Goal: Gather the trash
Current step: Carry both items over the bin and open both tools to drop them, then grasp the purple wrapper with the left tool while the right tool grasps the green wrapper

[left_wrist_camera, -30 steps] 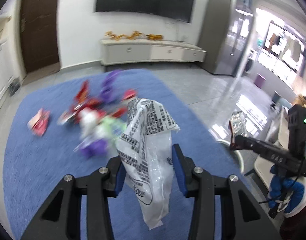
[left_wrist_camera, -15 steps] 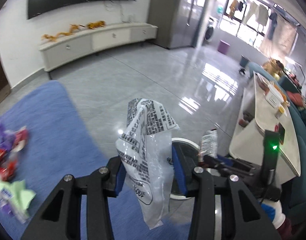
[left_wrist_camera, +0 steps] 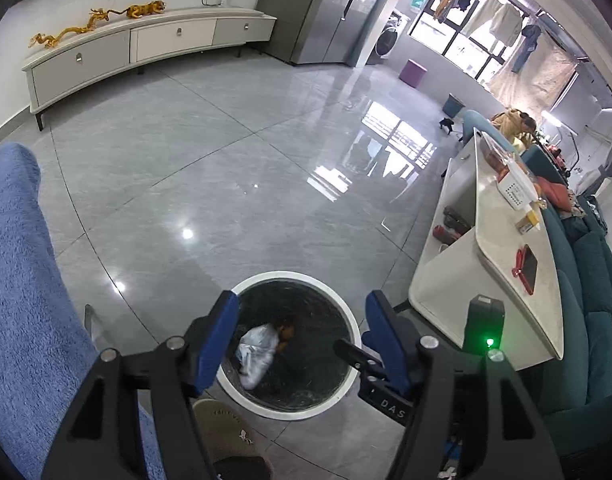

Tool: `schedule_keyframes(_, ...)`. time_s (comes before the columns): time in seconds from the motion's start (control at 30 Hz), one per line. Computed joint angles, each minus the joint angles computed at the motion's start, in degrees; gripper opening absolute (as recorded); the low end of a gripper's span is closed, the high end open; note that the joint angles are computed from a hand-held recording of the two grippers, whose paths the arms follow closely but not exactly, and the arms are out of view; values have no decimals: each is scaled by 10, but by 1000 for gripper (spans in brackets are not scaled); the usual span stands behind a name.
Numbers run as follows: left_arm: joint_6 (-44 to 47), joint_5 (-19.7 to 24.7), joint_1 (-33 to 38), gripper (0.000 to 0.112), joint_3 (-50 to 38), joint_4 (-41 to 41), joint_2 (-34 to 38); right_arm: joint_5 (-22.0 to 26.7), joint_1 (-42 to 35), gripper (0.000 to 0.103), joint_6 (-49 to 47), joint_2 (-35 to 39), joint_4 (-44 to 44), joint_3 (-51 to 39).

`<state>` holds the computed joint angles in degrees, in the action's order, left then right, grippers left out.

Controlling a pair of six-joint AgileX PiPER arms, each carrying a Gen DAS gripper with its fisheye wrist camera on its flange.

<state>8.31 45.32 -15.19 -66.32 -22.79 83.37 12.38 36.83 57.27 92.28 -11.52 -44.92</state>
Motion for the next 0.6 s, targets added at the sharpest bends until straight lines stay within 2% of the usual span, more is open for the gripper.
schedule_keyframes(0.13, -16, -5, -3, 65, 16, 27, -28, 9, 0, 45, 36, -18, -30, 7)
schedule_keyframes(0.2, -23, -3, 2, 64, 27, 42, -55, 24, 9, 45, 85, -35, -77, 7)
schedule_keyframes(0.43, -18, 20, 55, 64, 71, 75, -172, 106, 71, 45, 192, -103, -179, -16)
schedule_keyframes(0.5, -5, 39, 84, 64, 80, 77, -210, 136, 100, 45, 214, -116, -201, -35)
schedule_keyframes(0.6, 91, 92, 199, 64, 94, 4, -264, 183, 144, 45, 230, -123, -226, -74)
